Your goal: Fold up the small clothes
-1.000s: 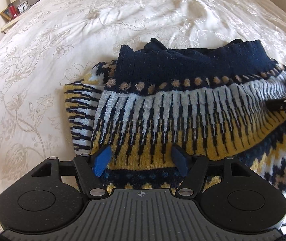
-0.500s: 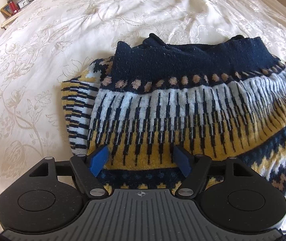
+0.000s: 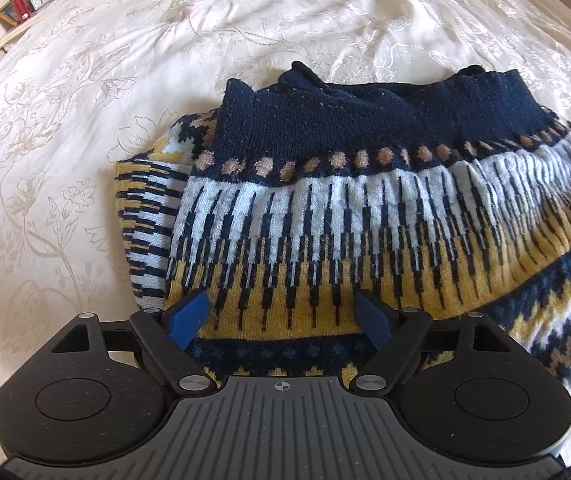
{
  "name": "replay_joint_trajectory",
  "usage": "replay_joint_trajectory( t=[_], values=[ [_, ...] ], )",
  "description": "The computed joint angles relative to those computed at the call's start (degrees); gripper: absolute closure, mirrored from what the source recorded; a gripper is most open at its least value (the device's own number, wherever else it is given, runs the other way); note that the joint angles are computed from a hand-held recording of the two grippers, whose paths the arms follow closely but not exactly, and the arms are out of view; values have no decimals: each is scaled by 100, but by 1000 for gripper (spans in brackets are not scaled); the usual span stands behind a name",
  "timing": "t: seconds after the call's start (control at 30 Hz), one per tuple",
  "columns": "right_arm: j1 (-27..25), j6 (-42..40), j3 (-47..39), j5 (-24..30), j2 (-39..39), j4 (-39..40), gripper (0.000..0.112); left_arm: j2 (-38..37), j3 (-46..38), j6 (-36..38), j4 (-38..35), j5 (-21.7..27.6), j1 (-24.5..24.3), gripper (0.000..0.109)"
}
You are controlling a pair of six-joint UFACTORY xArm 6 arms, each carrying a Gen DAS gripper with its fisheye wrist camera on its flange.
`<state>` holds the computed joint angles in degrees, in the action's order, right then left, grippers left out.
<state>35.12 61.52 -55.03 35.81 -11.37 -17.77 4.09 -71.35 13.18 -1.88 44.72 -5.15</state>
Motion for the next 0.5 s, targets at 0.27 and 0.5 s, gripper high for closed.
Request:
replay_joint_trajectory(
  t=[0.27,0.5],
  values=[
    [115,-31,169,-159,-155,183,10,-839,622,70,-408,286,73,26],
    [138,-123,636,-620,-474,702,10,-1768,1538,-67,-514,501,69,26]
  ],
)
